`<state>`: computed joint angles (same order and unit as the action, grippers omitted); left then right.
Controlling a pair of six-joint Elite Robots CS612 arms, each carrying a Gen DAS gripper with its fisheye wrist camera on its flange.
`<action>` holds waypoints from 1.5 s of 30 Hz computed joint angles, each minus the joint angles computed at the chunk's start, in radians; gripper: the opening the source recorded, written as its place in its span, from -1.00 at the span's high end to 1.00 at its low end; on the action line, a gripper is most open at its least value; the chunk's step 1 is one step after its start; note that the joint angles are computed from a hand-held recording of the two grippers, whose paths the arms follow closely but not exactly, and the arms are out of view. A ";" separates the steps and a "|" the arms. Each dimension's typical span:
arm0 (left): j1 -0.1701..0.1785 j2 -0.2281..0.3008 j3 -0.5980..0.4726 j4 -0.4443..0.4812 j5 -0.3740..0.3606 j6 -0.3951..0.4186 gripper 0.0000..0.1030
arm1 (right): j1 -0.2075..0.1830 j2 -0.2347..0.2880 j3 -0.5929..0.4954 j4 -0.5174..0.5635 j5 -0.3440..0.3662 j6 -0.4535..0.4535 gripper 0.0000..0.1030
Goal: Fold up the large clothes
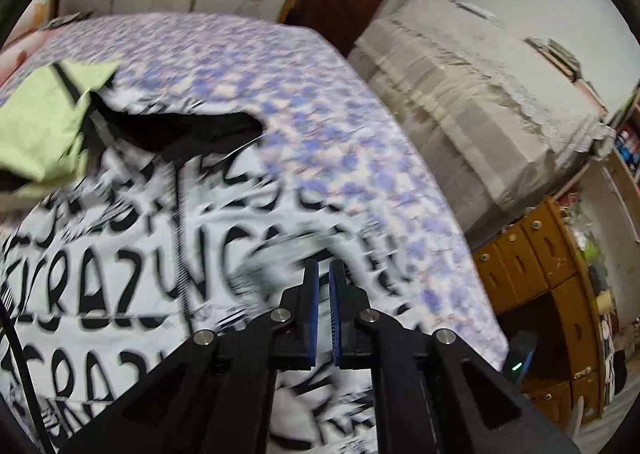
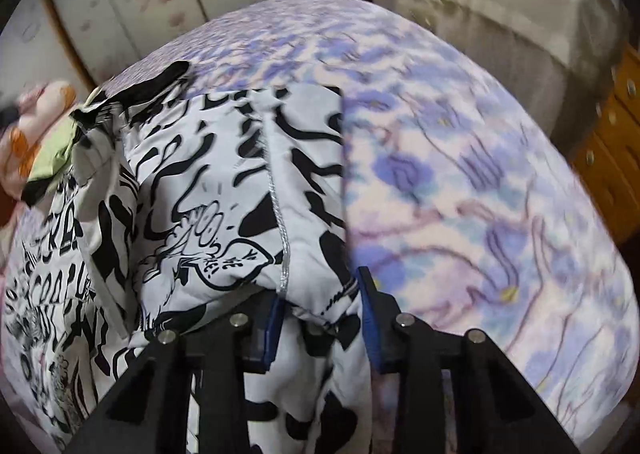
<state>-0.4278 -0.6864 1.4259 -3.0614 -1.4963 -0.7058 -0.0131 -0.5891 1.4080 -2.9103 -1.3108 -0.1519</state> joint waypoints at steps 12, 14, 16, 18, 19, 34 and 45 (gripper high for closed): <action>0.037 0.080 -0.078 0.225 -0.078 -0.053 -0.09 | 0.009 0.001 0.017 -0.004 -0.045 -0.041 0.30; 0.012 0.101 -0.138 0.294 -0.048 0.027 -0.40 | 0.009 0.001 0.016 -0.005 -0.041 -0.041 0.29; -0.007 0.127 -0.197 0.345 -0.044 0.085 -0.49 | 0.008 0.001 0.018 -0.008 -0.038 -0.043 0.29; -0.022 0.154 -0.255 0.398 -0.043 0.119 -0.49 | 0.008 0.002 0.018 -0.008 -0.037 -0.044 0.29; -0.032 0.175 -0.297 0.439 -0.039 0.135 -0.49 | 0.007 0.001 0.019 -0.010 -0.037 -0.046 0.29; -0.081 0.292 -0.538 0.766 0.139 0.182 0.73 | 0.009 0.011 0.022 -0.028 -0.044 -0.070 0.29; 0.016 0.035 0.138 0.095 0.120 -0.102 0.43 | 0.025 0.001 0.051 -0.064 -0.082 -0.121 0.19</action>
